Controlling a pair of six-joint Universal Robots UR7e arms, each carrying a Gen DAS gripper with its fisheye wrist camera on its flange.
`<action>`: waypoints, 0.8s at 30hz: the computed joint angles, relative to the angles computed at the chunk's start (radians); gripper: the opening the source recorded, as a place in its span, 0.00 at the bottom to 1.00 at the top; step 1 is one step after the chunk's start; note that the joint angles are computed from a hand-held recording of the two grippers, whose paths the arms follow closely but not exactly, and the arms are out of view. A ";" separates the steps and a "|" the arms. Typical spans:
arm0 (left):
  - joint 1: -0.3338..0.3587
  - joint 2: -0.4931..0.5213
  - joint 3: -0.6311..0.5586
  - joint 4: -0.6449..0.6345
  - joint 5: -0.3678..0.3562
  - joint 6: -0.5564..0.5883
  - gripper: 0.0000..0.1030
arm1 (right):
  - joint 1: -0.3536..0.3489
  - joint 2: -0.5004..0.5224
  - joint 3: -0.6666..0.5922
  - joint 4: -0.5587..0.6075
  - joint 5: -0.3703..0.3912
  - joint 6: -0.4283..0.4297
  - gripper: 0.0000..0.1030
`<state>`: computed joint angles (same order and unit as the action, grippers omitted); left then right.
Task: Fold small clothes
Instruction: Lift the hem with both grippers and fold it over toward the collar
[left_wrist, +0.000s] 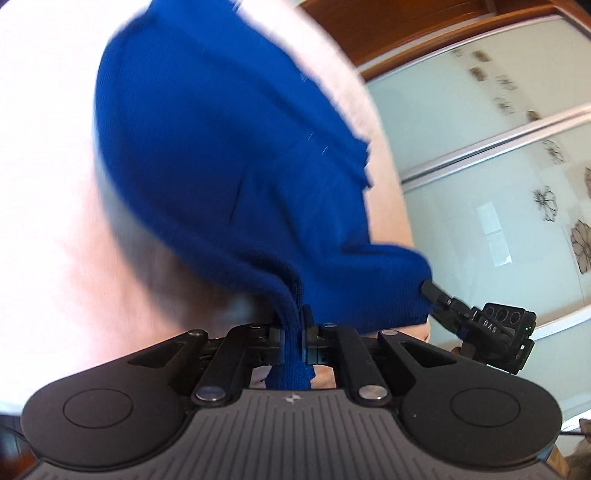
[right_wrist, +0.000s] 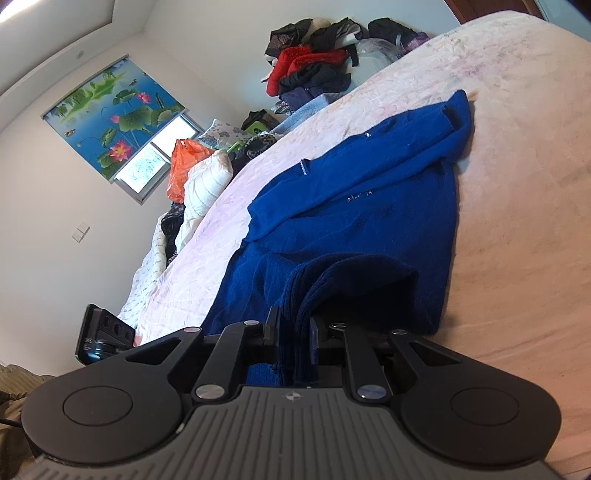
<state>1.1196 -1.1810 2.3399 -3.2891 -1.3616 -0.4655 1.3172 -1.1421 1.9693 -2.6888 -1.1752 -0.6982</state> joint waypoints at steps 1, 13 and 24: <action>-0.017 -0.014 0.013 -0.026 0.023 0.018 0.07 | 0.000 -0.005 0.000 0.012 0.012 -0.011 0.18; -0.135 -0.165 0.114 -0.162 0.141 0.244 0.07 | -0.002 -0.062 -0.030 0.221 0.100 -0.169 0.18; -0.107 -0.116 -0.020 -0.081 0.160 0.309 0.07 | 0.017 0.027 -0.109 0.141 0.142 -0.040 0.18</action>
<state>1.0130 -1.2967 2.3200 -3.3703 -1.2011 -0.1566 1.3347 -1.1153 1.8604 -2.5483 -1.0328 -0.7382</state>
